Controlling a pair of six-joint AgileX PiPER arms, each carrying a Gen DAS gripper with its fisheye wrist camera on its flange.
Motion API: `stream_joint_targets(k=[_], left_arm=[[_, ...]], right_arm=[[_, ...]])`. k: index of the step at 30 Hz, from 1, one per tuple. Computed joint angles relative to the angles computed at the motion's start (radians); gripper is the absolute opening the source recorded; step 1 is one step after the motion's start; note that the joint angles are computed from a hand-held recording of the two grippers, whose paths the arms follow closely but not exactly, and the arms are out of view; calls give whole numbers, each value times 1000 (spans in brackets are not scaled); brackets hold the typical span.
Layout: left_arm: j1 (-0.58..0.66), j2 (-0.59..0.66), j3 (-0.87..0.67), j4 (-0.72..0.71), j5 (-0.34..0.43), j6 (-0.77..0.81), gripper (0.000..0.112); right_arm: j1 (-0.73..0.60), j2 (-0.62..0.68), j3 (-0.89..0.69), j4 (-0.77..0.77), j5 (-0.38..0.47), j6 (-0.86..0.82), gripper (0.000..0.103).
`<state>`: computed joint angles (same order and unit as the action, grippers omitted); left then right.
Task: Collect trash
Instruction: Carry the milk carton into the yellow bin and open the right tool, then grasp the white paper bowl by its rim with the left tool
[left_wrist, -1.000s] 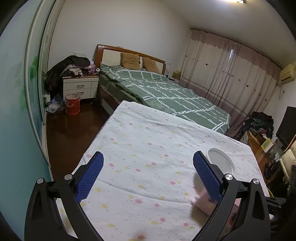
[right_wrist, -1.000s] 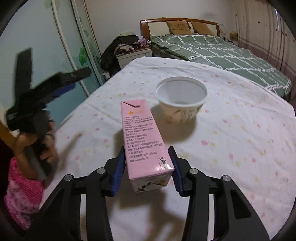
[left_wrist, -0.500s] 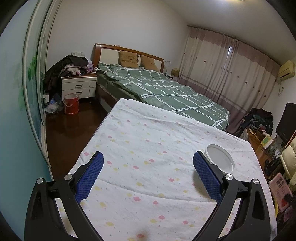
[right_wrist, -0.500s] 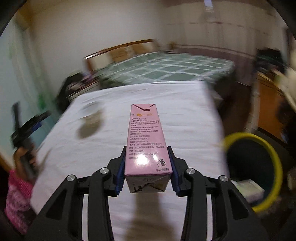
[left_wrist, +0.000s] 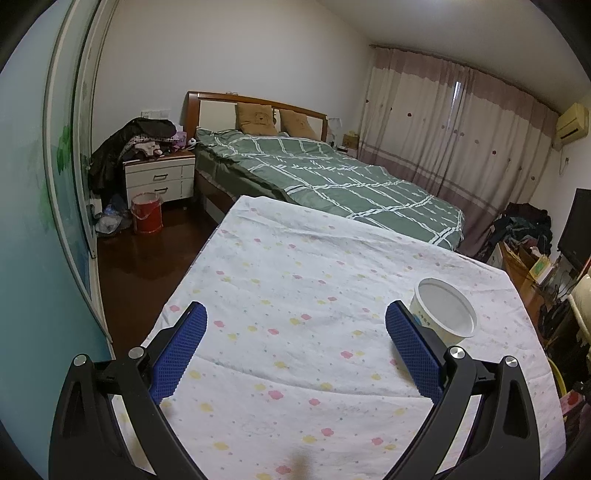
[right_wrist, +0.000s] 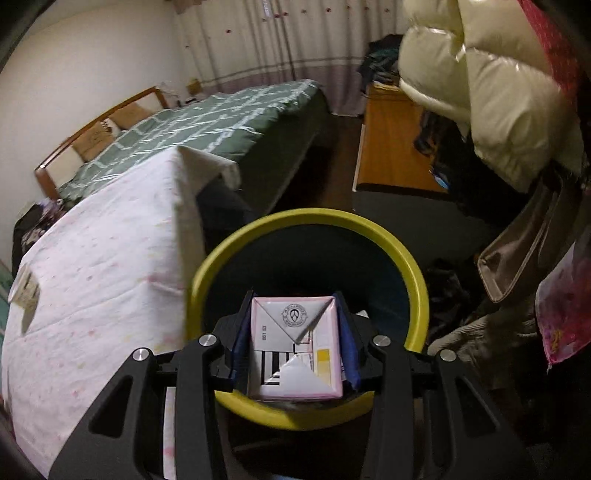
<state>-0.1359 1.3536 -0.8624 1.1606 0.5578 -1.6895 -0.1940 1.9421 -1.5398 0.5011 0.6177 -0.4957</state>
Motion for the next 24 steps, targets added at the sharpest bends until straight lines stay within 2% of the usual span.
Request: stream_joint_targets(k=[7,9,11,15,18,20,22,24], left_arm=[[-9,-1,2,12,5,-2,96],[-14,-1,3,16,6,-4,96],[-20,2,2,17,12,-1,96],[-33,1,4,17,7,6,96],[-56,12,-8,25,3,29,96],[-65,23,-29,-25,-34,99,96],[-77,42,-68,-116,-66,225,96],[-114,84,-135,-205,-49,376,96]], right_arm=[[44,-47,2,6,-51,94,47],[74,-61,-15,82,-44,65,55],[118,-68,-31,106,-55,52,58],[228,-26,-113,125,-40,53,59],[298,-4,-106,130,-108,53,59],[318,6,-95,143,-127,37,59],[332,32,-112,98,-104,54,59],[328,36,-105,111,-100,34,59]])
